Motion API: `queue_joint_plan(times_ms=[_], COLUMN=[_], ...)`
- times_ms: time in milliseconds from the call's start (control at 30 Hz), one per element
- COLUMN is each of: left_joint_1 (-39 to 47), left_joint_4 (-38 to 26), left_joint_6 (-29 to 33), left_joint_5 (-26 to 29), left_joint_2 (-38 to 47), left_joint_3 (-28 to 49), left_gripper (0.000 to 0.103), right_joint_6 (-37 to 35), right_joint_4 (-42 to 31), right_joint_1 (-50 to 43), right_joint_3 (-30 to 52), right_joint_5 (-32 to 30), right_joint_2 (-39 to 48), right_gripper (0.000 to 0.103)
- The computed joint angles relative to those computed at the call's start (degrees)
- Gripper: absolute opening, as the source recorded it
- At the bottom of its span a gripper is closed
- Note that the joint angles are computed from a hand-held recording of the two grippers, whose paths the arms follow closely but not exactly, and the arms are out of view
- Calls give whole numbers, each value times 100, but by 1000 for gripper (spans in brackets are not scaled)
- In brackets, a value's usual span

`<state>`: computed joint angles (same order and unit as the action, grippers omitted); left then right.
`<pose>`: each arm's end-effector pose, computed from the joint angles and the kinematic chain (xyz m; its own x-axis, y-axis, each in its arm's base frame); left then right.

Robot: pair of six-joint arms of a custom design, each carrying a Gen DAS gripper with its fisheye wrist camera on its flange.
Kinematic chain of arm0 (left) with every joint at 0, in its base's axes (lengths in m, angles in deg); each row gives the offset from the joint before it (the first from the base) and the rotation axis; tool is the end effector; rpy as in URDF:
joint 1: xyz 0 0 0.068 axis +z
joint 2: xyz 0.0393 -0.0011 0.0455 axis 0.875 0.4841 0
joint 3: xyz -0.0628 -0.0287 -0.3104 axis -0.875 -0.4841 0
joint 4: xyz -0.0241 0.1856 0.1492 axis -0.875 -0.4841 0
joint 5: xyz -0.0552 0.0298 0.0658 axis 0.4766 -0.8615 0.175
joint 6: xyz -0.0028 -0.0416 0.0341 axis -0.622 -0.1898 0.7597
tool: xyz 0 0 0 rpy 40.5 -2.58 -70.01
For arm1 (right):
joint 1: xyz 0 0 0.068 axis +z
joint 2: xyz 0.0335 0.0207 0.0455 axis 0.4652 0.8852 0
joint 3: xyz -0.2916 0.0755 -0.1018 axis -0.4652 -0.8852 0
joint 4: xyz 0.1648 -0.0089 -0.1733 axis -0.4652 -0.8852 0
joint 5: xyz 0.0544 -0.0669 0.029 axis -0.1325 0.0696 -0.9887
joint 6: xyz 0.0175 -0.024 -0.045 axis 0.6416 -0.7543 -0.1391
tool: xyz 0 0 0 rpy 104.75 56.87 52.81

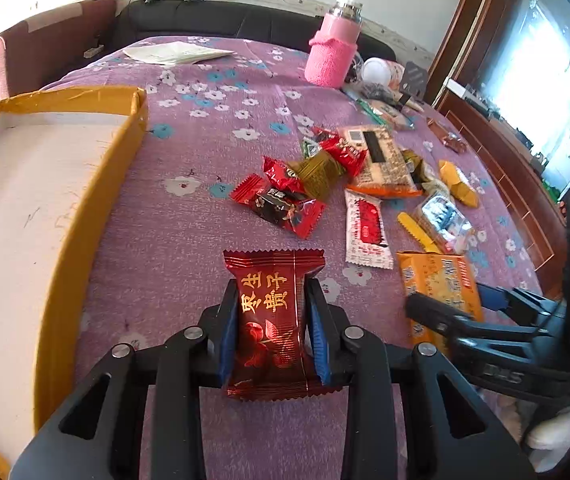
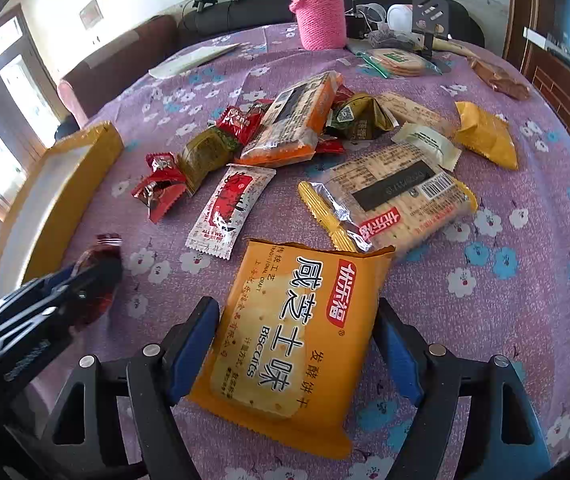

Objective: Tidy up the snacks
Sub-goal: 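Grasp the red candy with the left gripper while the right grasps the yellow biscuit bag, then carry both snacks to the white tray and open both grippers to drop them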

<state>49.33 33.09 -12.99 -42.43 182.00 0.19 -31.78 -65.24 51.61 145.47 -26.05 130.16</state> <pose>0.2723 -0.0547 0.1867 -0.7389 -0.2718 -0.6166 -0.1519 0.9587 -0.2406 0.3454 0.1560 0.1823 -0.8066 -0.2872 -0.5167 -0.3892 0.9159 0.0984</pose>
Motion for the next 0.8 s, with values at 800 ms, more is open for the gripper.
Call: queue_joint_plan(times_ms=[800], left_joint_1=[3739], left_joint_4=[-1298], left_joint_6=[1351], left_joint_5=[1375], left_joint_2=[-2821], left_joint_3=[-388], left_gripper=[29], right_joint_6=[473], right_joint_4=[-412], right_joint_1=[918], right_joint_3=[609], right_joint_5=[-1534], right_joint_2=[-996], right_gripper=[73])
